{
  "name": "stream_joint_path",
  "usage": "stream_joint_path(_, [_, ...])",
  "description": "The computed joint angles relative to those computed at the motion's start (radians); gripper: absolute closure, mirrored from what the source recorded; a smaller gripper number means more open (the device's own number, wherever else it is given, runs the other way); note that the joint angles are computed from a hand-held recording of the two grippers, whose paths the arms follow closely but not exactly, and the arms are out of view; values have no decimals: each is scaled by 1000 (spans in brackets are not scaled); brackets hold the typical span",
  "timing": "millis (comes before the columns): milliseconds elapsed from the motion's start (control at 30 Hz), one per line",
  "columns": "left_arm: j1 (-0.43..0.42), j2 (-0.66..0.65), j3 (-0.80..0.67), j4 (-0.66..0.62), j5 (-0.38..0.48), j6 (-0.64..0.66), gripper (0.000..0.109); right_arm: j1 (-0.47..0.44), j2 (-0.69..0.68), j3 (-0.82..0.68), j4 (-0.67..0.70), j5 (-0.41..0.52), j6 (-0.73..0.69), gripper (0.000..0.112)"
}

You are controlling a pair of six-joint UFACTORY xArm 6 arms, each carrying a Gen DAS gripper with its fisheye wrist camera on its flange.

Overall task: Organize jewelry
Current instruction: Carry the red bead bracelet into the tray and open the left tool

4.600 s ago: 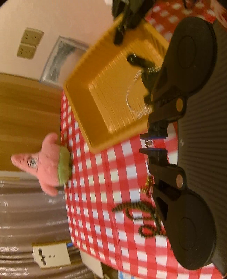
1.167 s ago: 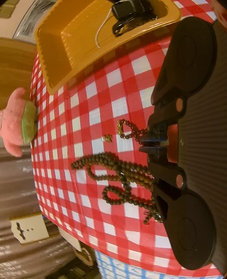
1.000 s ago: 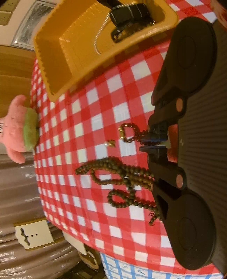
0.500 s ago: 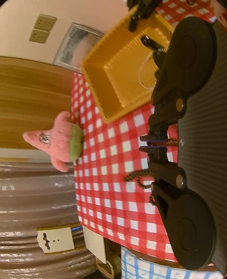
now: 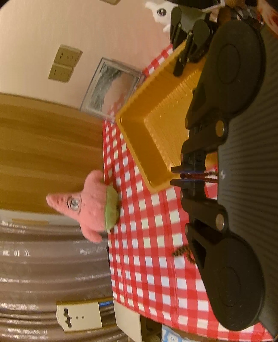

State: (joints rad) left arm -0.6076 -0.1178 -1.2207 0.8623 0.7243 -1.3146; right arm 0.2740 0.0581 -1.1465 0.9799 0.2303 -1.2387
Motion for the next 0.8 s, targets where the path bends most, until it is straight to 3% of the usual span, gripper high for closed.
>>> stream_joint_path(533, [22, 202, -154, -150, -187, 112, 105, 7, 0, -9, -16, 0, 24, 109])
stream_joint_path(800, [19, 288, -199, -287, -223, 209, 105, 5, 2, -11, -11, 2, 17, 109])
